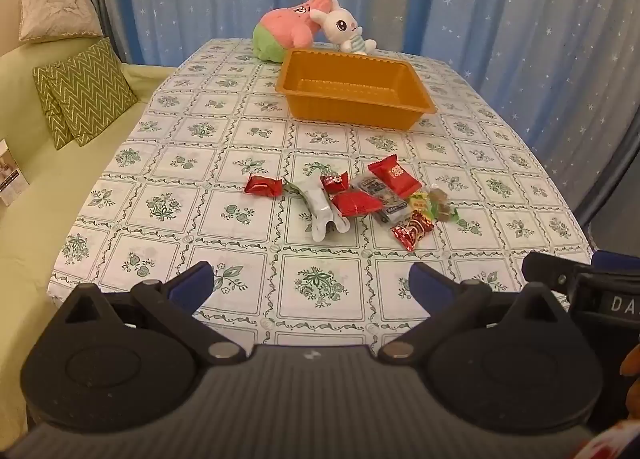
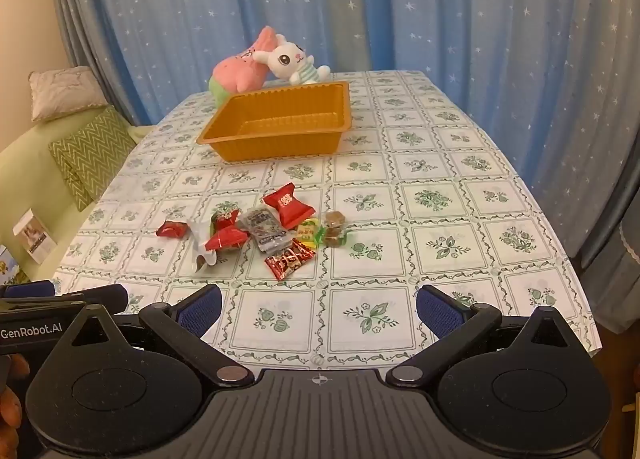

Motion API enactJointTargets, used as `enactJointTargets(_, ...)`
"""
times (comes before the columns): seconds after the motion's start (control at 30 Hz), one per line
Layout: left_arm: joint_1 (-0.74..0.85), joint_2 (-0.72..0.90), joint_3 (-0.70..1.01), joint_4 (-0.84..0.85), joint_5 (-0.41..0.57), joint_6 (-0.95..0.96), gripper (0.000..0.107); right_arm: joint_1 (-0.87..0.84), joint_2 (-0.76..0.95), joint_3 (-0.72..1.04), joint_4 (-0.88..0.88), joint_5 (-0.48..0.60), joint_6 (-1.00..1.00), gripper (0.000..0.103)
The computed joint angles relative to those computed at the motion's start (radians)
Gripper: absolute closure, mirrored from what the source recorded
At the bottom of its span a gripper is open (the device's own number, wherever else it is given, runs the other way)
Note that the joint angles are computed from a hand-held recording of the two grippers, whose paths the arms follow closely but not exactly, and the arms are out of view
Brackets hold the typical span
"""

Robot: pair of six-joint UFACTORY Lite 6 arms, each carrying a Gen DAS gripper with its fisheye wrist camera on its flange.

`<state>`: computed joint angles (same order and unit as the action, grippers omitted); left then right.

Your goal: Organize snacks

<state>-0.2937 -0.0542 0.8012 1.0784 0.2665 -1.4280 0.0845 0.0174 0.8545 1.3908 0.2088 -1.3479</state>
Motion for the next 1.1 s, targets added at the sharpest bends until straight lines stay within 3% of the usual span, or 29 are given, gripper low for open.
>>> enactJointTargets(0.17, -0.001, 0.011, -0.013, 0.089, -0.006, -0.089, 0.004, -0.002, 0.001, 0.0, 0.013, 0.0, -0.015, 0.0)
enactJointTargets(1.1, -0.014, 0.001, 0.004, 0.04, 0.008, -0.038, 0.004, 0.001, 0.004, -0.005, 0.027, 0.002, -0.025, 0.0)
